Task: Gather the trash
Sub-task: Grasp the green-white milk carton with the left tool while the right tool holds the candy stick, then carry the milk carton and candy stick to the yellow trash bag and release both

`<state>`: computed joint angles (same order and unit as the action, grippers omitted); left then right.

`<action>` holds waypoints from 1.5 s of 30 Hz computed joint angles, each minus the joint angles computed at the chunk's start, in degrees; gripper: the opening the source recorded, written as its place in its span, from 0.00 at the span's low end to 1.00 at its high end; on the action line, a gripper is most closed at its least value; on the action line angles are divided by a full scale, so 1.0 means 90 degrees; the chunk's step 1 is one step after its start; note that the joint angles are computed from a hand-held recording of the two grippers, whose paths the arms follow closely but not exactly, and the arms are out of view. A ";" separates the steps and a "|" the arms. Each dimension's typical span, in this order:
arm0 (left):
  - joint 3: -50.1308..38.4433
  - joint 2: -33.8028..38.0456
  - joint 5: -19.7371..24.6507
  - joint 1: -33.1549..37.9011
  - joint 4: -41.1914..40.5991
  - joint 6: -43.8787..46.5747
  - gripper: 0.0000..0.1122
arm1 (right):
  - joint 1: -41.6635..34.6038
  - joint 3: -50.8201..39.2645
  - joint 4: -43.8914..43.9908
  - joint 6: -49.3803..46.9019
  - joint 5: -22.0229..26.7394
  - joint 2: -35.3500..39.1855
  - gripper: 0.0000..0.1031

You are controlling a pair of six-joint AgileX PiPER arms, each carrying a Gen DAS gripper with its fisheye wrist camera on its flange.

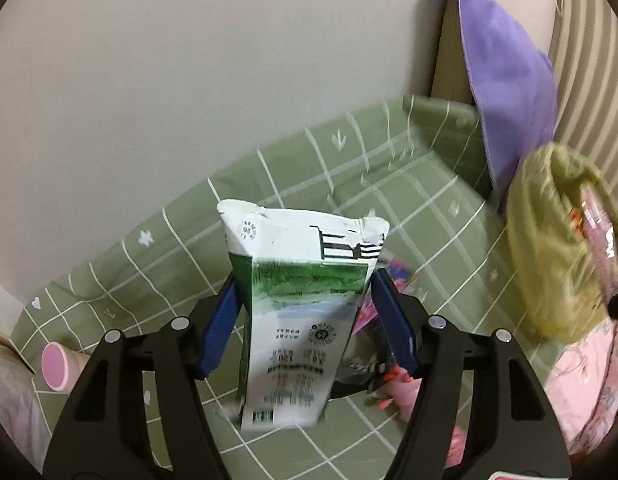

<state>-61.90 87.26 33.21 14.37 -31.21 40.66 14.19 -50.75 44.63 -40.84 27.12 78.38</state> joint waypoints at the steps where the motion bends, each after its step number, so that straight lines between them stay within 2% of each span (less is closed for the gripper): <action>1: -0.0035 -0.0162 0.0105 0.0078 -0.0255 0.0144 0.55 | -0.0037 -0.0005 -0.0011 -0.0007 -0.0010 -0.0067 0.24; 6: -0.0289 -0.0933 0.0379 0.0265 -0.1440 0.0684 0.54 | -0.0335 -0.0140 -0.0270 0.0158 -0.0010 -0.0560 0.24; 8: -0.0519 -0.1103 0.0469 0.0223 -0.1759 0.0772 0.54 | -0.0418 -0.0315 -0.0819 0.0595 -0.0066 -0.0739 0.24; 12: -0.0992 -0.1322 0.0699 -0.0050 -0.2439 0.0908 0.54 | -0.0616 -0.0620 -0.1647 0.1284 -0.0094 -0.0975 0.24; 17: -0.1414 -0.1350 0.0947 -0.0591 -0.2843 0.0985 0.54 | -0.1200 -0.0904 -0.1769 0.1284 0.0092 -0.1172 0.24; 19: -0.1551 -0.1264 0.1113 -0.0808 -0.3101 0.1058 0.55 | -0.1377 -0.0903 -0.1875 0.1319 0.0101 -0.1271 0.24; 24: -0.1917 -0.0715 0.1741 -0.1211 -0.3819 0.1141 0.55 | -0.2422 -0.0940 -0.1119 0.0598 0.0525 -0.1421 0.24; 28: -0.2111 -0.0205 0.2066 -0.1611 -0.4069 0.1138 0.55 | -0.2805 -0.0907 -0.1067 0.0425 0.0660 -0.1332 0.24; 37: -0.2941 0.1054 0.2116 -0.2512 -0.3781 0.0566 0.55 | -0.3251 -0.0973 -0.0895 0.0140 0.0848 -0.0833 0.24; 45: -0.3589 0.1584 0.2330 -0.2765 -0.3348 0.0217 0.55 | -0.3430 -0.0979 -0.0677 -0.0072 0.0863 -0.0464 0.24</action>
<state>-94.20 101.51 54.18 -10.52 -61.34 42.62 -16.69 -59.57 38.54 -41.49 34.89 74.21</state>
